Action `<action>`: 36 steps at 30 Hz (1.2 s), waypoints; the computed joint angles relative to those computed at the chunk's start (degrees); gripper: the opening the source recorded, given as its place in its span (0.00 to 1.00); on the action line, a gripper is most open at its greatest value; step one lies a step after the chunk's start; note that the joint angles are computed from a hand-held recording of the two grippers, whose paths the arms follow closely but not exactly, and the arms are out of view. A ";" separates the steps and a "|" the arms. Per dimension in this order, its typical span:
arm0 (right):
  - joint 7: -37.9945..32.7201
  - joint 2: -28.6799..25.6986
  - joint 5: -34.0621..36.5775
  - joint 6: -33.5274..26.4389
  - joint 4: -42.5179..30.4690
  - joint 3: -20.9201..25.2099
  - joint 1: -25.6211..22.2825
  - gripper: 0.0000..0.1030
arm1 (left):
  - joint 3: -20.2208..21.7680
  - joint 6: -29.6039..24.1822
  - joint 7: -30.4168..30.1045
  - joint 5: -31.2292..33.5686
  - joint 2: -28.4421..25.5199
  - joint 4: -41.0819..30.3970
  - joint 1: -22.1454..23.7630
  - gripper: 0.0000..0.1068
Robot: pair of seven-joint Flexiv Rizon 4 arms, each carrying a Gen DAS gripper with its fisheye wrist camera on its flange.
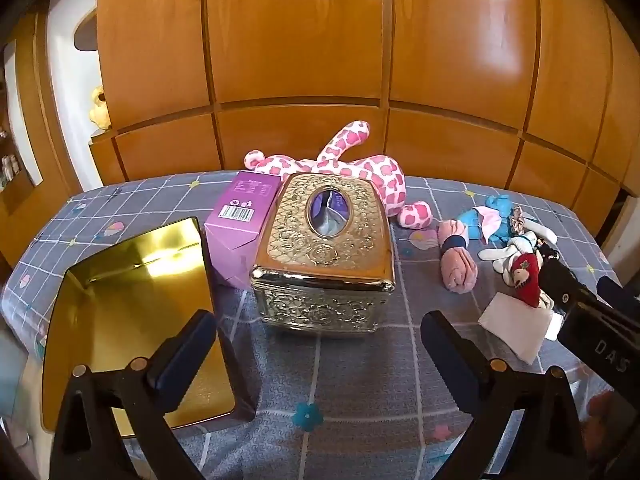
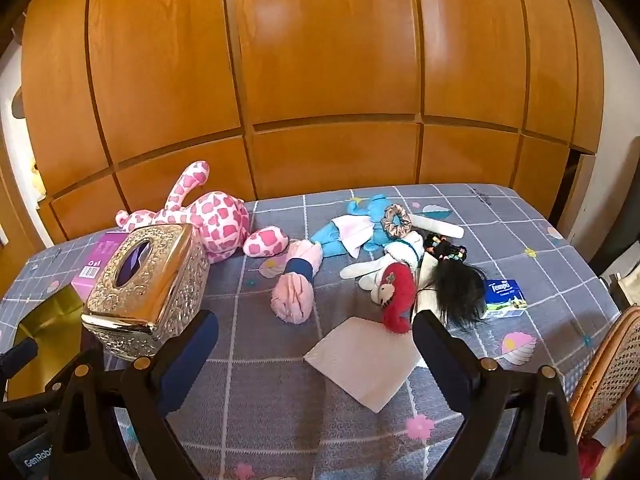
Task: Organize soft objects
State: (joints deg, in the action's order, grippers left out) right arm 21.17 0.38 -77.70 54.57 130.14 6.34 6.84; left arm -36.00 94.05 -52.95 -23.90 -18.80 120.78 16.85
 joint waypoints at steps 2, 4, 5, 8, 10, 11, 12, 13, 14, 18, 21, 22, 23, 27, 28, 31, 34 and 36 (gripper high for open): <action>-0.15 -0.09 -0.14 -0.05 -0.06 0.01 0.04 0.97 | -0.10 -0.11 -0.03 -0.05 0.05 -0.03 0.22 0.96; -0.10 -0.22 -0.25 -0.07 -0.24 -0.01 0.08 0.97 | 0.07 -0.22 -0.06 -0.18 0.08 -0.11 0.13 0.96; -0.04 -0.27 -0.33 0.00 -0.30 -0.05 0.08 0.97 | -0.21 -0.15 -0.03 -0.38 0.14 0.00 0.33 0.96; -0.38 -0.28 -0.21 -0.13 -0.36 0.00 0.17 0.97 | -1.38 0.37 0.21 -0.53 0.19 0.46 1.39 0.96; -0.69 -0.37 0.12 -0.10 -0.54 -0.01 0.23 0.97 | -1.66 0.46 0.02 -0.22 0.27 0.64 1.71 0.96; -0.75 -0.39 0.16 -0.12 -0.58 -0.01 0.25 0.97 | -1.68 0.44 -0.12 -0.07 0.30 0.65 1.77 0.96; -0.66 -0.37 0.03 -0.12 -0.54 -0.03 0.25 0.97 | -1.56 0.55 -0.32 0.08 0.32 0.70 1.67 0.96; -0.71 -0.40 0.03 -0.08 -0.56 -0.04 0.24 0.97 | -1.58 0.55 -0.43 0.25 0.29 0.66 1.72 0.96; -0.66 -0.39 -0.07 0.01 -0.52 -0.06 0.23 0.97 | -1.67 0.62 -0.56 0.38 0.33 0.72 1.83 0.96; -0.49 -0.36 -0.48 -0.07 -0.43 -0.02 0.25 0.97 | -1.83 0.45 -0.90 0.90 0.33 0.75 2.13 0.96; -0.50 -0.39 -0.26 -0.31 -0.46 0.03 0.32 0.97 | -2.22 0.28 -0.87 0.90 0.52 0.98 2.57 0.96; -0.52 -0.38 -0.20 -0.32 -0.44 0.02 0.32 0.97 | -2.27 0.26 -0.82 0.89 0.55 1.02 2.63 0.96; -0.52 -0.35 -0.14 -0.28 -0.40 -0.02 0.28 0.97 | -2.46 0.29 -0.74 0.84 0.59 1.10 2.79 0.96; -0.59 -0.28 -0.05 -0.65 -0.39 -0.01 0.25 0.97 | -2.17 0.61 -1.05 1.08 0.67 1.17 2.43 0.96; -0.54 -0.22 -0.01 -0.66 -0.36 -0.03 0.21 0.97 | -2.18 0.60 -1.10 1.15 0.67 1.17 2.45 0.96; -0.28 -0.01 -0.20 -0.76 -0.19 -0.05 0.06 0.97 | -2.11 0.56 -1.13 1.26 0.71 1.15 2.35 0.96; -0.14 0.09 -0.05 -0.75 -0.11 -0.06 -0.04 0.97 | -1.88 0.65 -1.29 1.53 0.68 1.08 2.08 0.96; -0.12 0.16 -0.08 -0.95 -0.09 -0.03 -0.09 0.97 | -1.69 0.50 -1.33 1.70 0.62 0.99 1.90 0.96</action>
